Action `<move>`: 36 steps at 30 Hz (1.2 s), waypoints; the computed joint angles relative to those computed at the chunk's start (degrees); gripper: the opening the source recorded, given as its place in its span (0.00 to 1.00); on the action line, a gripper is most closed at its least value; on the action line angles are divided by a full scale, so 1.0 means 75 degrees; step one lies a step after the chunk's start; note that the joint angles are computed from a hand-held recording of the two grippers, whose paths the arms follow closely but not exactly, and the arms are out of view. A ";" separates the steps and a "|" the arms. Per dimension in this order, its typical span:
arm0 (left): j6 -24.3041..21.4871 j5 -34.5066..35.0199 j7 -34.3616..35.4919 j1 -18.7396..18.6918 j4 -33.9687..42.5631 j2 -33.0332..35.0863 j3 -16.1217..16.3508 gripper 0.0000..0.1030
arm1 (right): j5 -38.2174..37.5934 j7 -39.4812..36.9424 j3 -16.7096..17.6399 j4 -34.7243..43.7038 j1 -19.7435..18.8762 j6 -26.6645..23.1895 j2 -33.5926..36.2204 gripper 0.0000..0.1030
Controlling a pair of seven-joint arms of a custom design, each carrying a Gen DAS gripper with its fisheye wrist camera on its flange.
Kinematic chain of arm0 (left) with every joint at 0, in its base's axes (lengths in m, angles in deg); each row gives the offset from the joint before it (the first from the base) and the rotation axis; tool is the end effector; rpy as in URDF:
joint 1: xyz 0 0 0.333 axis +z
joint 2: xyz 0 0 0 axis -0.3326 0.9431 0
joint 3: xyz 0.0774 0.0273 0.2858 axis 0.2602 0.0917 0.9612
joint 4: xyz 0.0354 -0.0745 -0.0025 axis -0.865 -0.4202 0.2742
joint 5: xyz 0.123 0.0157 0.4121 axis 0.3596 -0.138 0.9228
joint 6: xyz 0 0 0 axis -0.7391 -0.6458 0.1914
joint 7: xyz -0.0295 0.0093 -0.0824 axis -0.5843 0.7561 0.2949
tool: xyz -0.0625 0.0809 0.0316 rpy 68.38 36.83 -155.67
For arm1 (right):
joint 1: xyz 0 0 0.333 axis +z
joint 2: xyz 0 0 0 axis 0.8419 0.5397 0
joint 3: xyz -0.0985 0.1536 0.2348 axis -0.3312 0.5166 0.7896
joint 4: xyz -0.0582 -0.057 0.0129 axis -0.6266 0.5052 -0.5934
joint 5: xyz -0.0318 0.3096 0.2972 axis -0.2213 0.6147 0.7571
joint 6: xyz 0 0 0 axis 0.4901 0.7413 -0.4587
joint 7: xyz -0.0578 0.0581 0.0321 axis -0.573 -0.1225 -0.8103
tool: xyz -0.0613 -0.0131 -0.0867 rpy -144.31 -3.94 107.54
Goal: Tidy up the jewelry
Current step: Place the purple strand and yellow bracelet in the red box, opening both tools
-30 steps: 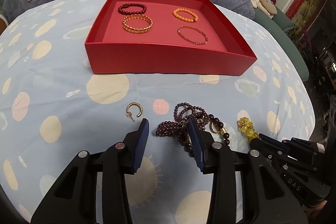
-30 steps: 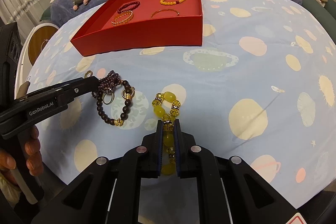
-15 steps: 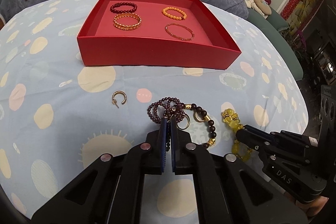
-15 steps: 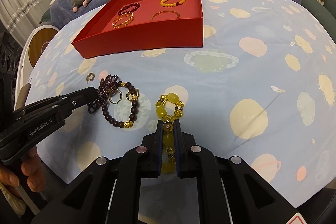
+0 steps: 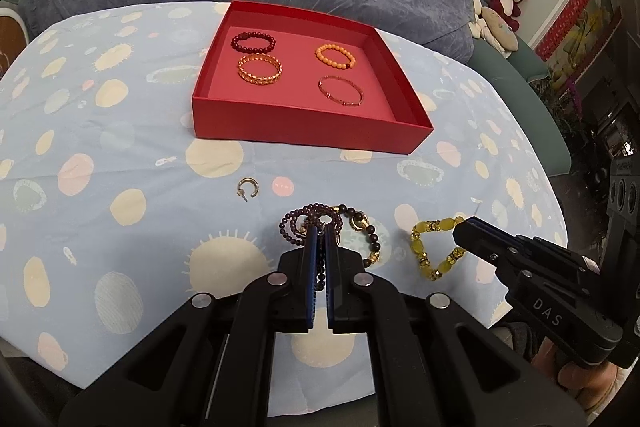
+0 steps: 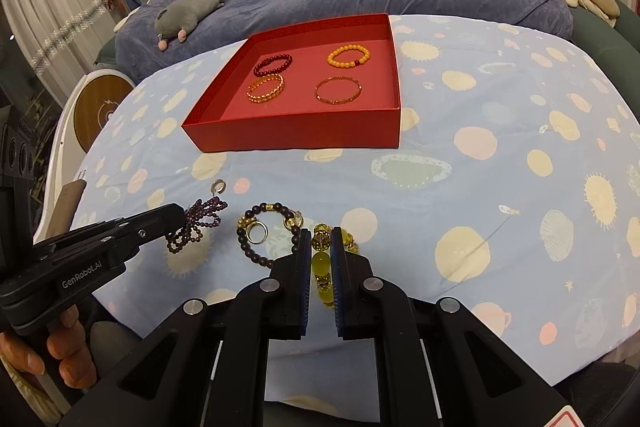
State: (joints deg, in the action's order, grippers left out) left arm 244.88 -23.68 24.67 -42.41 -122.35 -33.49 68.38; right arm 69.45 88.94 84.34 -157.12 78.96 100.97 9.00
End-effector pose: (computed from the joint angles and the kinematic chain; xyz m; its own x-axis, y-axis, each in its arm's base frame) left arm 0.4195 -0.3308 0.4695 -0.2052 -0.9311 0.3016 -0.8492 0.0162 -0.5278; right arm 0.4054 0.2422 0.4613 0.0872 -0.9692 -0.2301 -0.8279 0.0580 -0.5579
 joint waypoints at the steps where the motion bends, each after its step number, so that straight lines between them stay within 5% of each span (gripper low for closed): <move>1: -0.0049 0.0028 -0.0034 0.0022 0.0027 -0.0045 -0.0006 0.03 | -0.0007 0.0006 0.0000 0.0029 -0.0007 -0.0020 -0.0017 0.09; 10: -0.0122 0.0346 0.0126 0.0313 0.0784 0.0199 0.0078 0.03 | -0.0017 -0.0470 -0.0183 0.1028 -0.0097 0.0034 0.0547 0.09; 24: -0.0430 0.1308 0.0090 0.0823 0.3153 0.2636 0.0119 0.03 | 0.1594 -0.1802 -0.0530 0.3721 0.0005 0.0306 0.3417 0.09; 36: -0.0702 0.1722 -0.0207 0.0822 0.3347 0.3327 0.0241 0.03 | 0.0565 -0.1172 -0.0531 0.3770 -0.0342 -0.0166 0.4029 0.09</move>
